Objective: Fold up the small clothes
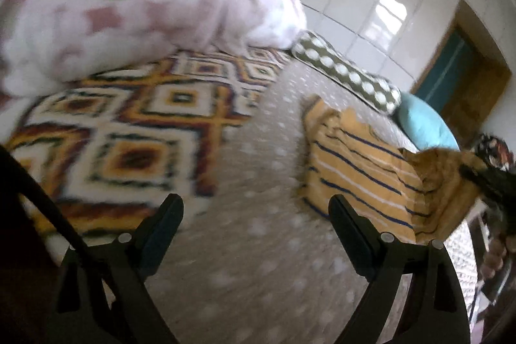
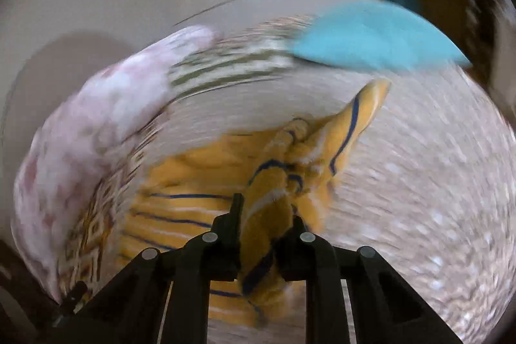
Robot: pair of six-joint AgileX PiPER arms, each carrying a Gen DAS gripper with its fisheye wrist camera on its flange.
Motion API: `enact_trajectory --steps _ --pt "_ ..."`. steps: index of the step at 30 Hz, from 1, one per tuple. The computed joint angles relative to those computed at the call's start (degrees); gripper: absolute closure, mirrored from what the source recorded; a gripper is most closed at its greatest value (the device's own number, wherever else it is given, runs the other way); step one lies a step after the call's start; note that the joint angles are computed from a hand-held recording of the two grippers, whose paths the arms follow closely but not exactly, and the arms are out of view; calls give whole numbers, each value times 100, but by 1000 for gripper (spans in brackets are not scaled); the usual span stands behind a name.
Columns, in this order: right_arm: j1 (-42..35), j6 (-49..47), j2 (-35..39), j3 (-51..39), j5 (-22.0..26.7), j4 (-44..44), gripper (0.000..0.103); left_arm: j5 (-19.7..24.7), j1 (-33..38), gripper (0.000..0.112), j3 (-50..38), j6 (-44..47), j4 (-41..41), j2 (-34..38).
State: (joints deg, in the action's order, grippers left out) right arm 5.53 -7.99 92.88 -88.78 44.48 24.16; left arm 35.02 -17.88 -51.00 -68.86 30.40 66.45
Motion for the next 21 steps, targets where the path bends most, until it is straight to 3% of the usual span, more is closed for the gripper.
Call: enact_trajectory --steps 4,9,18,21 --pt "1812 987 855 -1082 183 -1369 85 309 206 22 456 16 -6 -824" --pt "2976 1903 2199 -2028 630 -2682 85 219 742 22 787 742 -684 -1397" --pt "3810 2532 1824 -1584 392 -4769 85 345 839 22 1023 862 -849 -1862" --pt "3903 2123 1885 -1698 395 -4474 86 298 1032 22 1079 1011 -1049 -2051"
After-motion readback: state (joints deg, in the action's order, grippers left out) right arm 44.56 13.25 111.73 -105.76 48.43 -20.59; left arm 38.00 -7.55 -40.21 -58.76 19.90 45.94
